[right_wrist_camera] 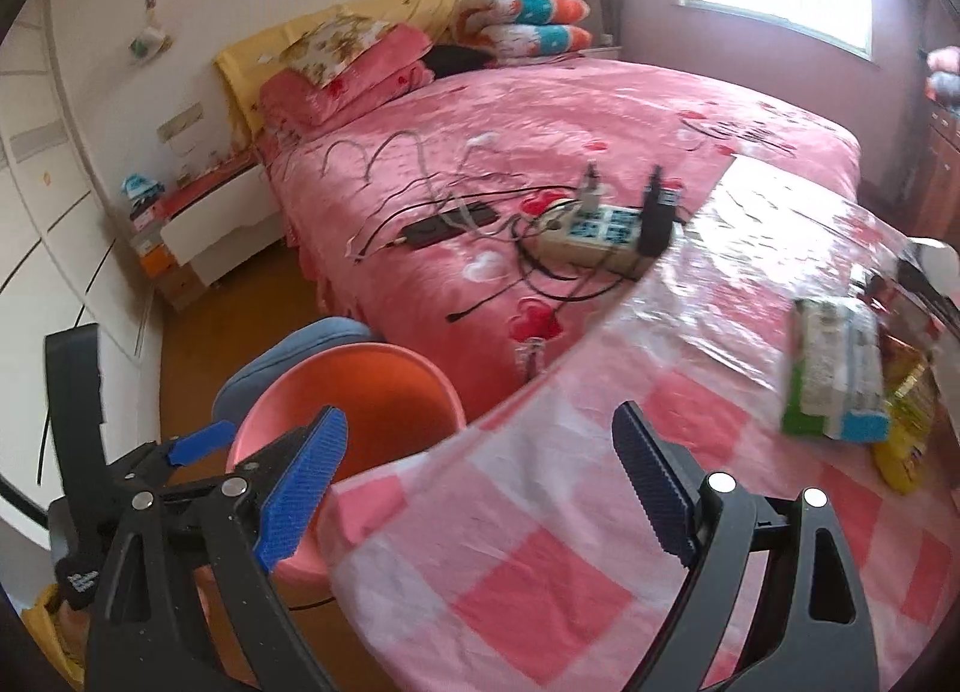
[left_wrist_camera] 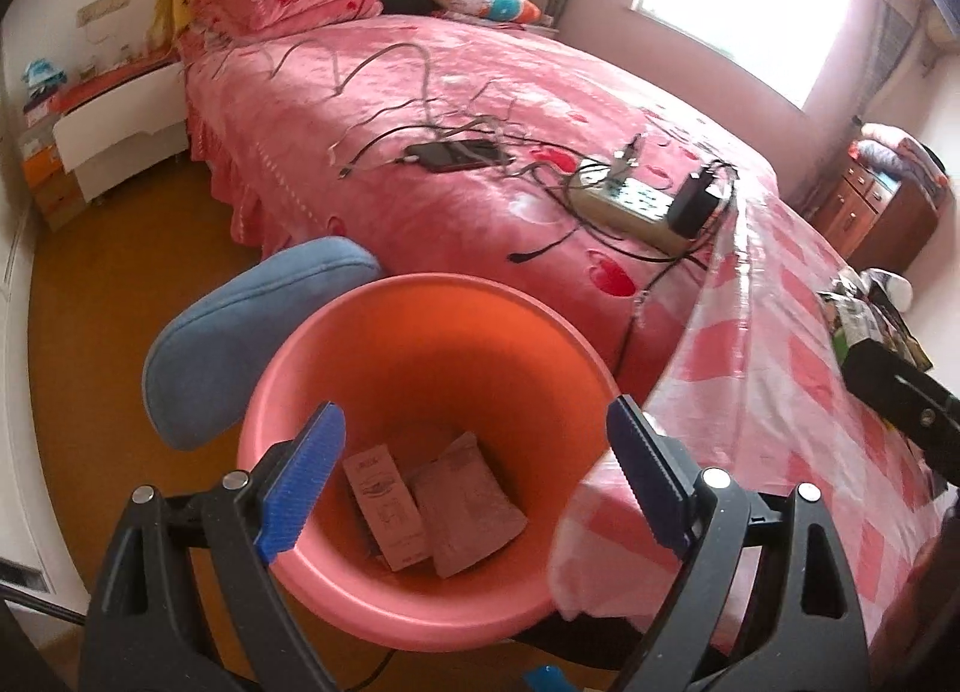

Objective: Collect trash

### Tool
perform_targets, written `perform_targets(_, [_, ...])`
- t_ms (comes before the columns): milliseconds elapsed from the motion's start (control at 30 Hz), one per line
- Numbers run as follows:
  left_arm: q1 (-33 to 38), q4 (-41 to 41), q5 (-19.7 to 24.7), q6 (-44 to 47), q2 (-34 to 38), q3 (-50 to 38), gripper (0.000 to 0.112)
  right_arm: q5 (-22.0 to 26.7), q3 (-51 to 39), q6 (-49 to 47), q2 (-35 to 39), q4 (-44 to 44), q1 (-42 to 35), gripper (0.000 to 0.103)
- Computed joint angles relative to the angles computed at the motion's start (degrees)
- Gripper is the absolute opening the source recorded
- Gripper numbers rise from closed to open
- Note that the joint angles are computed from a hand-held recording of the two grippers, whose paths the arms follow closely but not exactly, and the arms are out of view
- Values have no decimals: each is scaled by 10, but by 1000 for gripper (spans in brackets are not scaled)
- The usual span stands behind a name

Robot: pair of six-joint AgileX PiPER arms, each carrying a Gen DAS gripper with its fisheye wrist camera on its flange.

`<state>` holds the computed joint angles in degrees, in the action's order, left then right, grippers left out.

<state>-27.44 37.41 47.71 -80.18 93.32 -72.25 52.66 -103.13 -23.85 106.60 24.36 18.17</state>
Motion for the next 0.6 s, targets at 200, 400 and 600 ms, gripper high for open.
perform_targets(200, [-36, 4, 33, 27, 29, -67, 90, -21, 35, -25, -21, 30, -56, 89])
perform_targets(400, [-71, 4, 72, 61, 71, -149, 90, -42, 72, -57, -47, 59, -109, 89])
perform_targets(600, [-102, 6, 114, 96, 116, -235, 90, -56, 92, -97, -63, 84, -156, 89])
